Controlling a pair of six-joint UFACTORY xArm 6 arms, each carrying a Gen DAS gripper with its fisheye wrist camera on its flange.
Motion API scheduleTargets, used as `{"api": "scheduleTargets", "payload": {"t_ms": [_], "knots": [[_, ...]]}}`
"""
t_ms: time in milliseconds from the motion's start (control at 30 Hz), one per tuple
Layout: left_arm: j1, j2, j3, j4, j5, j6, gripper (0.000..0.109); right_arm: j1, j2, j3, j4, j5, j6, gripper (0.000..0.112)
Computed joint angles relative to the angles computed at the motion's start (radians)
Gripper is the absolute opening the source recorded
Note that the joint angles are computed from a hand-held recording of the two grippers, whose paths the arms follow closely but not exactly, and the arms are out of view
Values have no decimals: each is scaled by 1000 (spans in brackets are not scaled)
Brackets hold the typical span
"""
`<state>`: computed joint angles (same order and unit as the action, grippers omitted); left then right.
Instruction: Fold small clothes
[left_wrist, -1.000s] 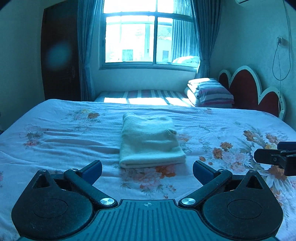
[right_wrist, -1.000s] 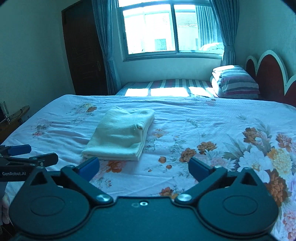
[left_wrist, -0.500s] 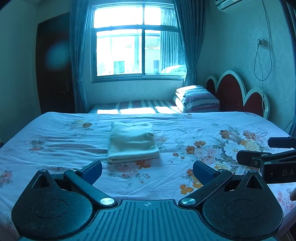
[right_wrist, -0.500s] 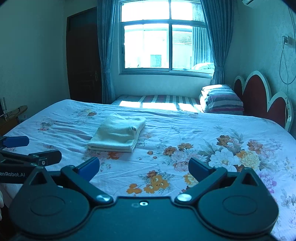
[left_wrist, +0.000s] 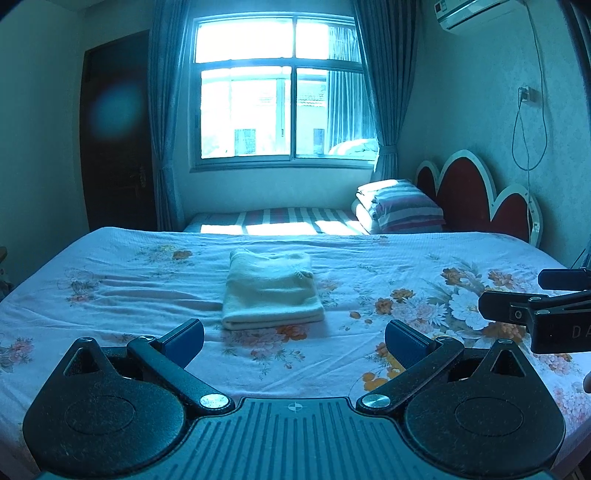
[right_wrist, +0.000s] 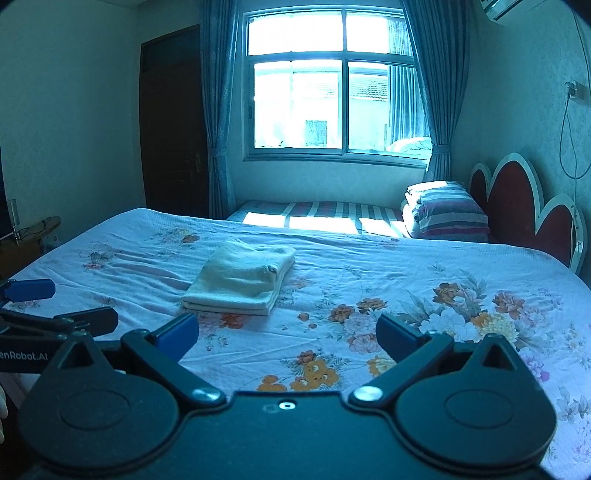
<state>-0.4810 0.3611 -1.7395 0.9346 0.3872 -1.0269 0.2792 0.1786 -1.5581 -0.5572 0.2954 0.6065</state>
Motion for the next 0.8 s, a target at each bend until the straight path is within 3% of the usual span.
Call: {"api": "scheduleTargets", "payload": {"t_ms": [800], "knots": [[-10,33,-38,-1,9,-10,103,-6,19,-22,-4,15,5,102]]}}
